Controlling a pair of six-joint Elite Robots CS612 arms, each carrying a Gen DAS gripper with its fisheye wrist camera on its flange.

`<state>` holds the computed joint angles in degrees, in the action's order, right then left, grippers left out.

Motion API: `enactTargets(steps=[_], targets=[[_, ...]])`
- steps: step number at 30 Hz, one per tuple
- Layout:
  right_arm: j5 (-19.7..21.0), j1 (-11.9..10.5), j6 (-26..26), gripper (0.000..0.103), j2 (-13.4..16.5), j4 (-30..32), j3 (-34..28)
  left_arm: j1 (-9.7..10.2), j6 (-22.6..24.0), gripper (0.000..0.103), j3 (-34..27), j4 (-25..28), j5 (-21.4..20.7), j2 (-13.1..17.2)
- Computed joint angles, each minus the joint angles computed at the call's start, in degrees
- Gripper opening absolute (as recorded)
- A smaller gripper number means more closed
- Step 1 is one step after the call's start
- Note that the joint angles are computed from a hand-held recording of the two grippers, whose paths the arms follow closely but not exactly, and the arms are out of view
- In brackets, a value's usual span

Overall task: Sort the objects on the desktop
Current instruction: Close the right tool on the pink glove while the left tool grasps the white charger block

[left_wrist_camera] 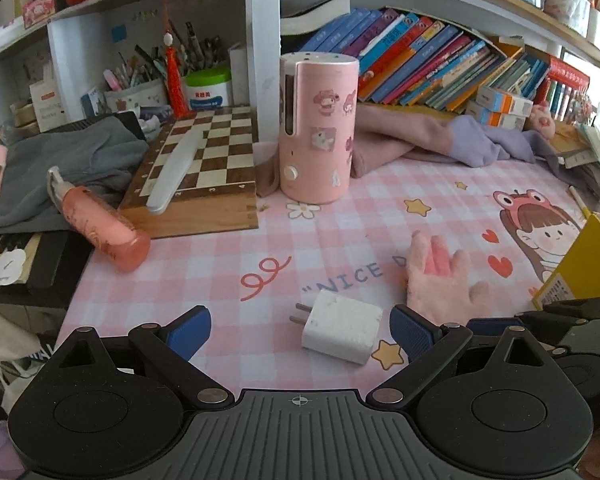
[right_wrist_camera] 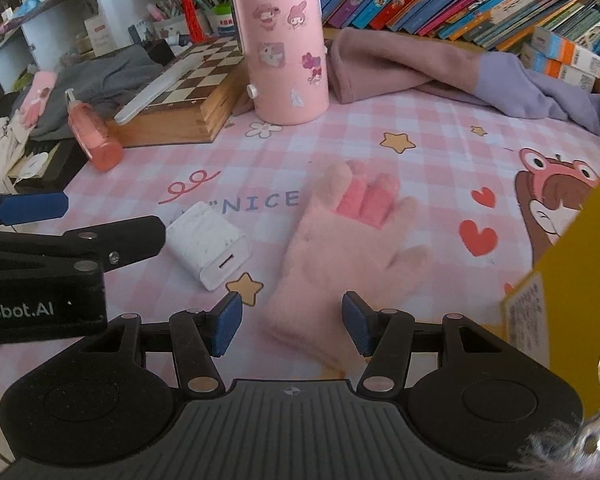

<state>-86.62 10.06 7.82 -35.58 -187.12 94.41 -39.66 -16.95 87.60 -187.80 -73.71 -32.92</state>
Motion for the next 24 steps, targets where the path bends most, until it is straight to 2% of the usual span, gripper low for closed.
enactTargets(steps=[7,10,15,21,24], targets=[[-0.5,-0.2,-2.9,0.053,1.1,2.2,-2.0,0.29,0.1,0.098,-2.2,2.6,-1.1,1.0],[-1.6,-0.1,-4.2,0.044,1.3,2.2,-2.4,0.33,0.1,0.098,-3.1,3.4,-1.4,1.5],[-0.9,-0.8,-2.9,0.029,1.0,0.7,-1.3,0.43,0.4,0.098,-4.7,4.4,-2.6,2.3],[-1.7,-1.4,0.8,0.025,0.2,0.7,0.3,0.33,2.8,0.098,-6.2,5.6,-3.1,3.4],[-1.1,-1.6,-0.4,0.026,0.0,1.0,0.4,0.47,3.8,0.097,-7.2,7.5,-4.6,3.8]])
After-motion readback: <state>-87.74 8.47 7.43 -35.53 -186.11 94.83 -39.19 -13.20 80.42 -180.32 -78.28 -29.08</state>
